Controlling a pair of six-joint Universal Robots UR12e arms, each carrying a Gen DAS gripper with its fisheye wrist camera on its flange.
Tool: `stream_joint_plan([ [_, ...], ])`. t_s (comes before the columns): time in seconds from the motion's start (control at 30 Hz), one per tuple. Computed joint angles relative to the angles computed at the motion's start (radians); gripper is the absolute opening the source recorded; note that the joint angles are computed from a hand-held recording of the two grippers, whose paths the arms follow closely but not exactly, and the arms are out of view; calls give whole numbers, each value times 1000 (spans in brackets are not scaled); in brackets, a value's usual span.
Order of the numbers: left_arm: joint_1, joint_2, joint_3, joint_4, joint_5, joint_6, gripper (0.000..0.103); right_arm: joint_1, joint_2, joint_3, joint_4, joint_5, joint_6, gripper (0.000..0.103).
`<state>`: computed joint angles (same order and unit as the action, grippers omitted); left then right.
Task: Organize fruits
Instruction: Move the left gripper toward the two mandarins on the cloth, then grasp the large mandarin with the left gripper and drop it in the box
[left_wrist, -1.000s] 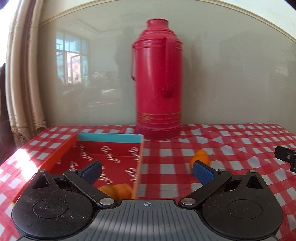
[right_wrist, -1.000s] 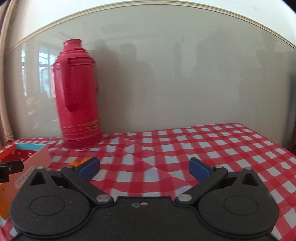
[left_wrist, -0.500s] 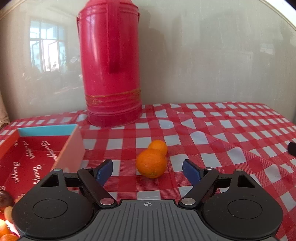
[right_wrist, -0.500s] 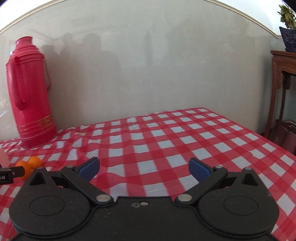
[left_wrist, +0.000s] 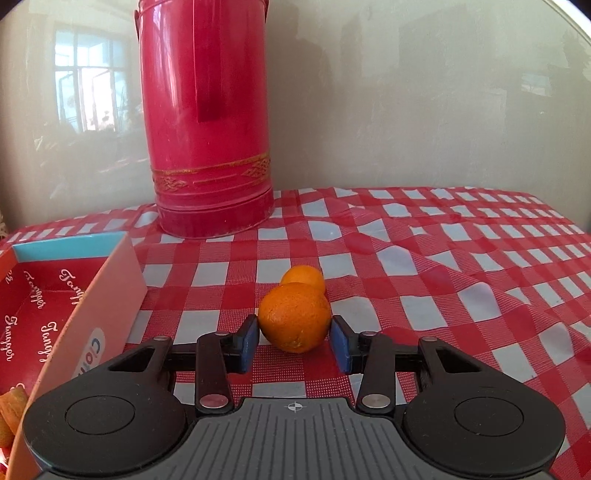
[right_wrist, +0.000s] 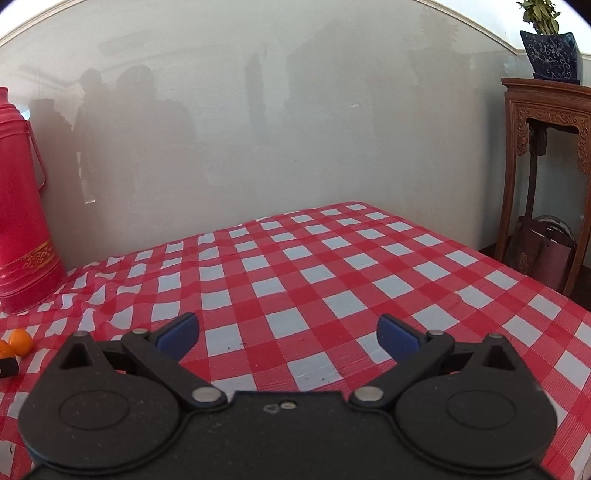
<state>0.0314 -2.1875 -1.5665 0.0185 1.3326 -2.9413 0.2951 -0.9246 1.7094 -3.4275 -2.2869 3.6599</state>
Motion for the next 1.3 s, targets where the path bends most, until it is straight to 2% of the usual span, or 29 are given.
stream_joint_plan([
  [0.23,23,37,-39,56,-30,1,42,7,5,-13,0,17,-13,97],
  [0.47,66,75,-77,96,-33,-8,42,26,18,-39,-6,27,-32,97],
  [0.63,102,90,-95,109,-5,-18,42,45,31,-67,-23,41,-57,97],
  [0.9,155,86,-102,101,81,-54,42,76,68,-135,-44,97,-121,97],
  [0.93,158,84,-103,95,100,-52,44,80,72,-143,-50,103,-136,97],
  [0.97,162,84,-104,96,110,-55,67,83,77,-151,-56,112,-152,97],
  [1.03,172,80,-119,161,124,-71,100,86,82,-161,-61,136,-171,97],
  [1.1,181,81,-129,208,120,-72,100,88,85,-168,-60,161,-174,97],
  [1.3,200,85,-139,220,133,-80,101,100,101,-202,-41,192,-190,97],
])
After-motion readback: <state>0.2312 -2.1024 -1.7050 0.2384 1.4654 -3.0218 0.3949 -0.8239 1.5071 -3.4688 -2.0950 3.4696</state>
